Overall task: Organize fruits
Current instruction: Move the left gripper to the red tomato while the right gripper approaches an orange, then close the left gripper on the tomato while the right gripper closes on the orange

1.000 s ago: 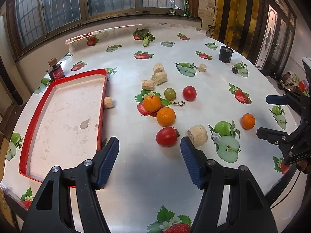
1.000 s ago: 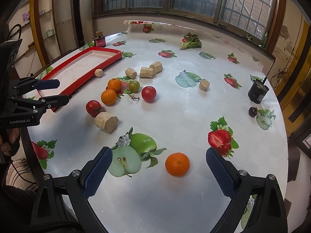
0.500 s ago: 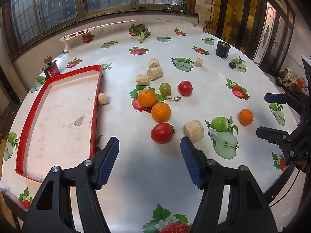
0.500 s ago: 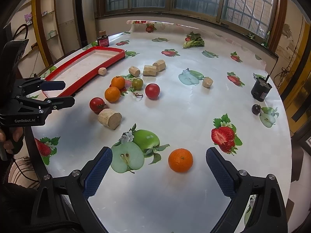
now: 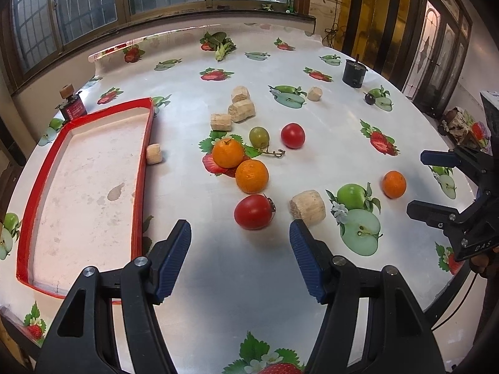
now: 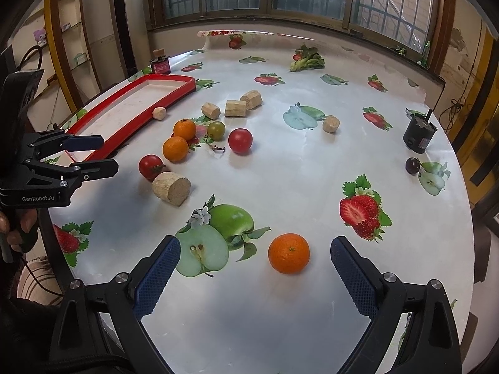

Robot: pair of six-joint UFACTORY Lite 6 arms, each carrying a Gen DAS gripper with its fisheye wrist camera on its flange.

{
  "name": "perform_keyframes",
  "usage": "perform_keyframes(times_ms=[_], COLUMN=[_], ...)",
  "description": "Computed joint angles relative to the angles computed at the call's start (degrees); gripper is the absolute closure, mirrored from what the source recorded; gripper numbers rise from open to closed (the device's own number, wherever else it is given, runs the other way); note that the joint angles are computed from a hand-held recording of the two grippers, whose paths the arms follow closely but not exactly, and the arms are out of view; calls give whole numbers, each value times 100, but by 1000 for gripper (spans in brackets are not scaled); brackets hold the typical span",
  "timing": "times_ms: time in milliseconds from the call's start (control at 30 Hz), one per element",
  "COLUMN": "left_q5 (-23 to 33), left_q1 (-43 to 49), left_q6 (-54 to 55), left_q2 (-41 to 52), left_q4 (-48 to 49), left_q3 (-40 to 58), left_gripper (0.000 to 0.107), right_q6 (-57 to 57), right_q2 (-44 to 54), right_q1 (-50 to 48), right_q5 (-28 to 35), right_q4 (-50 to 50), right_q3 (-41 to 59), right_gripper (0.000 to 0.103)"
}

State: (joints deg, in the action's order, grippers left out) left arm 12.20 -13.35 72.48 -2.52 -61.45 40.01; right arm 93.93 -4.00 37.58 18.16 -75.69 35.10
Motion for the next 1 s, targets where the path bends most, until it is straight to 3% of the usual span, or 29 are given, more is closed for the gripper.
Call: perform_keyframes(times_ms=[367,567,667,733,800,1000], left_q5=[-2,366,493,585,551,722], left_q1=[-129,-50,-14,-22,-66,61], left_q6=[271,-738,-661,-491,-503,-97], left_q2=[1284,2019,2035,2001,1940,1576], left_q4=[-230,647,528,381,397,51], left_q3=[876,1447,1525,1506,1444,1113], left_gripper=[42,47,58,75,75,75], right_q6=[1224,2251,3116,3418,3399,3469], right_q2=[566,1004,1344,1387,1326,1033], right_q1=[-787,-1133,-1257,-1175,-1172,-1155], right_q5=[-569,-825,-926,-713,-687,-783], right_q4=[-1328,-2473,-3412,-3702,-3673,-3614], right_q3=[14,171,279,246,205,-7], right_gripper=[7,24,41,54,67,67])
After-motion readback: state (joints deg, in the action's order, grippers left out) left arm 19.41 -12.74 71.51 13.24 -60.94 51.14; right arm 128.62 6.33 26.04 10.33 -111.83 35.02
